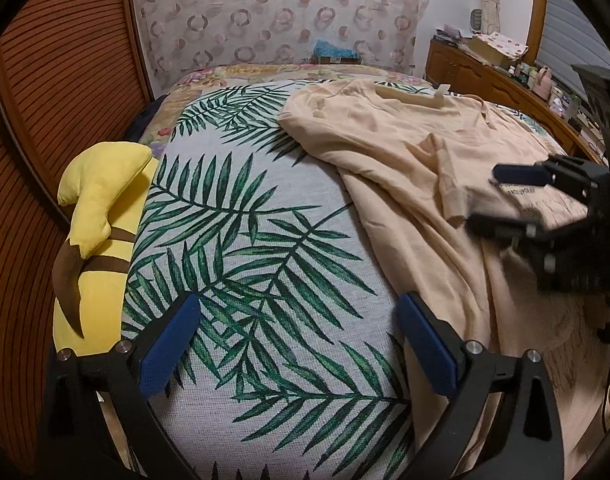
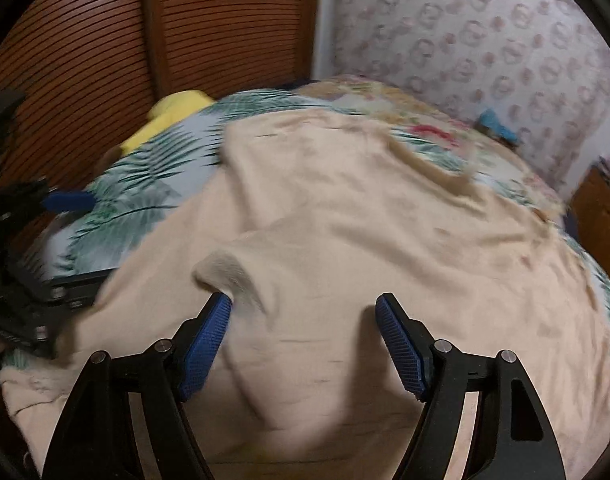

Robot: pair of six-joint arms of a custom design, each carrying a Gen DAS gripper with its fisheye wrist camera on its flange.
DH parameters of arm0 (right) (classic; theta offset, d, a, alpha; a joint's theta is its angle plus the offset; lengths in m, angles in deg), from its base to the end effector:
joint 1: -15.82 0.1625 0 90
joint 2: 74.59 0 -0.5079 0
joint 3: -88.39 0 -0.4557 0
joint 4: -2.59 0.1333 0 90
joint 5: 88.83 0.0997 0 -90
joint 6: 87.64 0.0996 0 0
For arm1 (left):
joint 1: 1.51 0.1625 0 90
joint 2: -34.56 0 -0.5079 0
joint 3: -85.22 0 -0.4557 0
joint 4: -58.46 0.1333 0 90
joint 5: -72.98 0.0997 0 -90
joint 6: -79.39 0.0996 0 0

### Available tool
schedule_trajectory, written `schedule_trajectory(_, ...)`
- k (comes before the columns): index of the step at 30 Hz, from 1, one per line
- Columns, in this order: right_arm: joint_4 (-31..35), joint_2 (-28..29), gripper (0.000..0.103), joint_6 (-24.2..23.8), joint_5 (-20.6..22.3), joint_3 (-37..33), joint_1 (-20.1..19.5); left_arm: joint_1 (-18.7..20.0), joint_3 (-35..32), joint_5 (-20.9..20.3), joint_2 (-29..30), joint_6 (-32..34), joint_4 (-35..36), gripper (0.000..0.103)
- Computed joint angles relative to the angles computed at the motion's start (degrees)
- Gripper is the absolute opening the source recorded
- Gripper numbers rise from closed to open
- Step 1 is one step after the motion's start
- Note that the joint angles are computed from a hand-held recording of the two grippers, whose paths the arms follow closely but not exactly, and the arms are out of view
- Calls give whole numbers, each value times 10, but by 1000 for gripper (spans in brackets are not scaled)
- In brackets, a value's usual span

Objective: Fold small clothes

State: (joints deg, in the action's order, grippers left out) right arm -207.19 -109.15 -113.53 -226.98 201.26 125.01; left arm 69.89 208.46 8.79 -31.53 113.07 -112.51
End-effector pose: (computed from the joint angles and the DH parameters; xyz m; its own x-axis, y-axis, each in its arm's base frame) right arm 0.2627 -0.5749 0.0206 -0.6052 -0.0872 0.7913 -0.5675 0.7443 -0.3520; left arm -0.0177 -0.6065 0.2022 -0.5949 0.5811 -0.5554 0.7471 0.6547 -0.1152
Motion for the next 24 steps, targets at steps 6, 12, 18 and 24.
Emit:
schedule_trajectory(6, -86, -16, 77, 14, -57, 22, -4, 0, 0, 0, 0, 0, 0, 99)
schedule_trajectory(12, -103, -45, 77, 50, -21, 74, 16, 0, 0, 0, 0, 0, 0, 100)
schedule_trajectory(18, -43, -47, 47, 120, 71, 130, 34, 1, -1, 1, 1, 0, -1, 101)
schedule_trajectory(24, -23, -36, 39, 154, 136, 151, 39, 1, -1, 1, 1, 0, -1, 101)
